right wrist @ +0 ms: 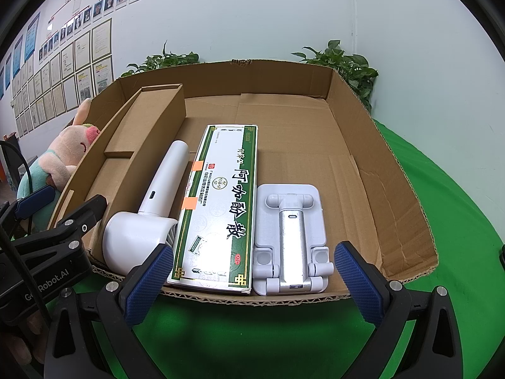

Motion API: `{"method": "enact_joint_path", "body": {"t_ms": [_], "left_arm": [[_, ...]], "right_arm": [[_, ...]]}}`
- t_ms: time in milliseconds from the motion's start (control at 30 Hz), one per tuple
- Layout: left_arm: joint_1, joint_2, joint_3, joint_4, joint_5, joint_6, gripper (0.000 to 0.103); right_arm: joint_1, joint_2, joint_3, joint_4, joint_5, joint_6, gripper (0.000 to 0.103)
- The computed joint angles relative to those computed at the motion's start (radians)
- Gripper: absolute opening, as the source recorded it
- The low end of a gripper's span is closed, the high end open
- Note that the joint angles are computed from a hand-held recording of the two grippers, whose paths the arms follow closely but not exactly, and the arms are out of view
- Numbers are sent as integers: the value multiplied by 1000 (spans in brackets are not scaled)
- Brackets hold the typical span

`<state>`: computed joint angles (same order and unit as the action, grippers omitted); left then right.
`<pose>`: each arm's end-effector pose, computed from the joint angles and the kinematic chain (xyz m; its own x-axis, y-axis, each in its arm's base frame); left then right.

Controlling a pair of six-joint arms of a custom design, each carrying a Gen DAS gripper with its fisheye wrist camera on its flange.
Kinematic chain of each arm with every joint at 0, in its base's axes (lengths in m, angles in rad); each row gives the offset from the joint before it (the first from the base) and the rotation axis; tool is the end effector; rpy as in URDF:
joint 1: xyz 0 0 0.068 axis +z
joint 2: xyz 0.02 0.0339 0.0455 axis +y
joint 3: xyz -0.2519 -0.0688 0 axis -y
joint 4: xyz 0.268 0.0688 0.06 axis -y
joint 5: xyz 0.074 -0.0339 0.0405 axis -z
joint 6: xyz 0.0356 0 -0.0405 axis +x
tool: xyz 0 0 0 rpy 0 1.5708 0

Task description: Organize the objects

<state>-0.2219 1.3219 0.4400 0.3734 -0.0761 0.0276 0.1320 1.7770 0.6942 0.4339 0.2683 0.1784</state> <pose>0.2642 -0.0568 0.1356 -0.4705 0.1344 -0.8721 0.1677 0.9839 0.0611 0.3348 0.0349 0.0860 -0.5749 0.0963 -0.8125 0.1875 0.9821 -0.0163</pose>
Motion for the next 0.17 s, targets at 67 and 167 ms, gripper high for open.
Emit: {"method": "enact_joint_path", "body": {"t_ms": [67, 167], "left_arm": [[2, 2, 0, 1, 2, 3, 89], [8, 6, 1, 2, 9, 9, 90]], "right_arm": [[0, -3, -1, -2, 1, 0, 103], [1, -4, -2, -1, 1, 1, 103]]}}
